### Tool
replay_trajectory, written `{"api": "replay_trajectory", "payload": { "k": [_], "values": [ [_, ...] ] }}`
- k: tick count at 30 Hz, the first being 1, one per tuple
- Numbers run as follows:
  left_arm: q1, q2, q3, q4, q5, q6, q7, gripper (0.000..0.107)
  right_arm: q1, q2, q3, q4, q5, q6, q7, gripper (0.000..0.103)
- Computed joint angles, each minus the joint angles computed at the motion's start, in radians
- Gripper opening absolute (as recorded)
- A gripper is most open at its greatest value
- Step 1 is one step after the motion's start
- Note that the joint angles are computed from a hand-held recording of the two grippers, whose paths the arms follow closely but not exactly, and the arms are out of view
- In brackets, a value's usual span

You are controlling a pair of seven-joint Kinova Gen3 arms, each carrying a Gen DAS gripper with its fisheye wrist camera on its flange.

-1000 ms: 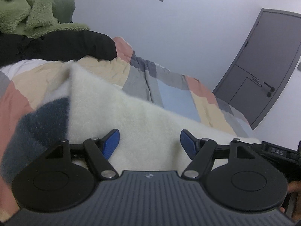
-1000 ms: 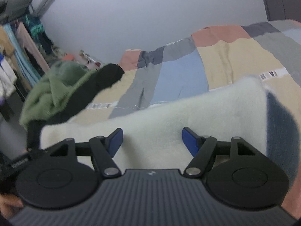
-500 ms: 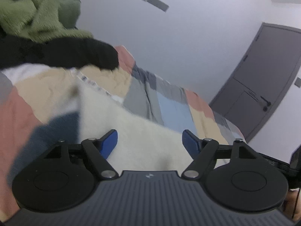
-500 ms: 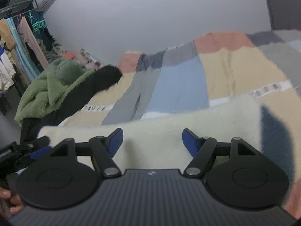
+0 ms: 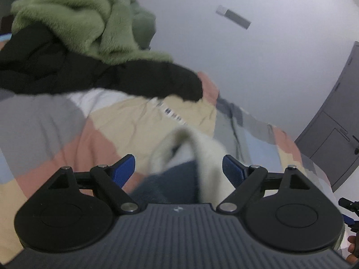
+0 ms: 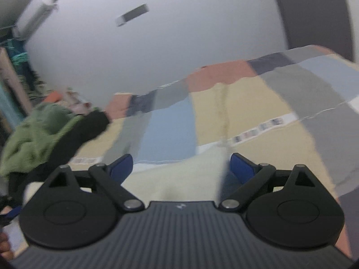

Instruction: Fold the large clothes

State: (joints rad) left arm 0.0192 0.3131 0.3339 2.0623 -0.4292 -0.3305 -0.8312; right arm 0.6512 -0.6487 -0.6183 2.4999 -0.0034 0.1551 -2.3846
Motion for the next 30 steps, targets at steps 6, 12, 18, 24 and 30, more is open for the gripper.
{"api": "replay_trajectory", "payload": {
  "k": [6, 12, 18, 24, 30],
  "values": [
    [-0.048, 0.05, 0.05, -0.018, -0.059, 0.0, 0.054, 0.086, -0.082, 0.092, 0.147, 0.022, -0.023, 0.0, -0.014, 0.095],
    [-0.212, 0.123, 0.209, -0.037, -0.207, -0.011, 0.231, 0.067, -0.275, 0.192, 0.28, 0.02, -0.052, -0.026, 0.111, 0.096],
    [-0.103, 0.096, 0.102, -0.054, -0.174, -0.005, 0.155, 0.04, -0.076, 0.139, 0.072, -0.002, 0.056, 0.013, 0.015, 0.047],
    [-0.09, 0.069, 0.064, -0.044, -0.187, -0.103, 0.143, 0.025, 0.015, 0.101, 0.012, 0.011, 0.078, -0.059, 0.052, 0.032],
    [-0.004, 0.099, 0.007, -0.107, -0.14, 0.009, 0.106, 0.026, 0.165, 0.133, -0.11, 0.014, 0.021, -0.125, 0.111, 0.032]
  ]
}}
